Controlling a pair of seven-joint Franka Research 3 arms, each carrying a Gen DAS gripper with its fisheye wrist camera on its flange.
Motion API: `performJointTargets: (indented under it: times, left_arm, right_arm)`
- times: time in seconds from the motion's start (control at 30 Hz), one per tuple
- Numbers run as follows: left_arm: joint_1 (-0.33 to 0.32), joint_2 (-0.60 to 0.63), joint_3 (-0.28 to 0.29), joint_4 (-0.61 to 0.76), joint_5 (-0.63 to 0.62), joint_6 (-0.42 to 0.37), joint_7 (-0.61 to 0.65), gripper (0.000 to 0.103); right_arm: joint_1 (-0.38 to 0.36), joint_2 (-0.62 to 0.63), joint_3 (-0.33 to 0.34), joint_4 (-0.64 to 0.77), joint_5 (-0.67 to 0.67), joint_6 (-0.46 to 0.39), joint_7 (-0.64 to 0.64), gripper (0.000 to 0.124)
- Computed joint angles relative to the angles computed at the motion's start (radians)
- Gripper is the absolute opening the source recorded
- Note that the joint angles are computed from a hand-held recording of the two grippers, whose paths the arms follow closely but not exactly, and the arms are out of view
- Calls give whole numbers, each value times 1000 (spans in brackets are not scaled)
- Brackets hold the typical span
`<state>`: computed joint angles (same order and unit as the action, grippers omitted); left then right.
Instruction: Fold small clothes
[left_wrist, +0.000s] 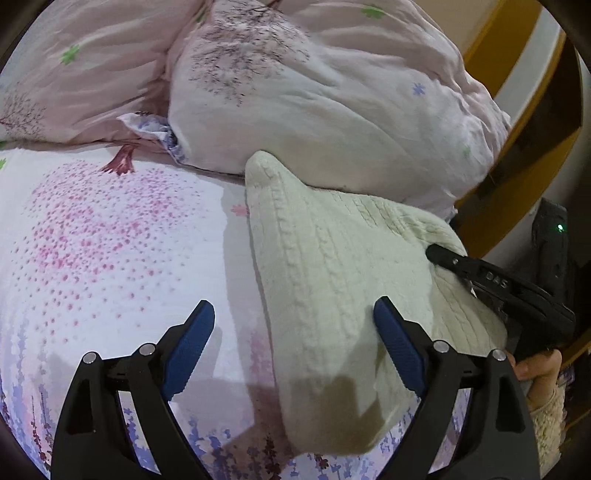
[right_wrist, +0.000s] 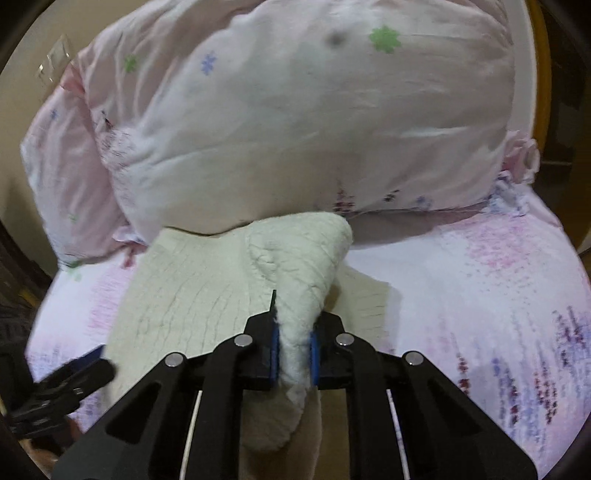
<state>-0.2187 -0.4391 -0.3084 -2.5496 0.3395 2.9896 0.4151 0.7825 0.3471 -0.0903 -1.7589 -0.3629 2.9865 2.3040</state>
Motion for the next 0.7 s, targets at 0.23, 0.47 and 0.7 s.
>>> performJointTargets:
  times: [0.23, 0.47, 0.7]
  left_arm:
    - [-42, 35, 29, 15, -25, -4, 55, 89]
    - [-103, 49, 74, 27, -95, -45, 119, 89]
    - [-184, 23, 136, -8, -244, -42, 217, 89]
  right_arm:
    - [-30, 41, 16, 40, 21, -83, -16, 11]
    - [-65, 12, 38, -9, 71, -119, 14, 41]
    - [-366, -118, 392, -242, 589, 52, -431, 43]
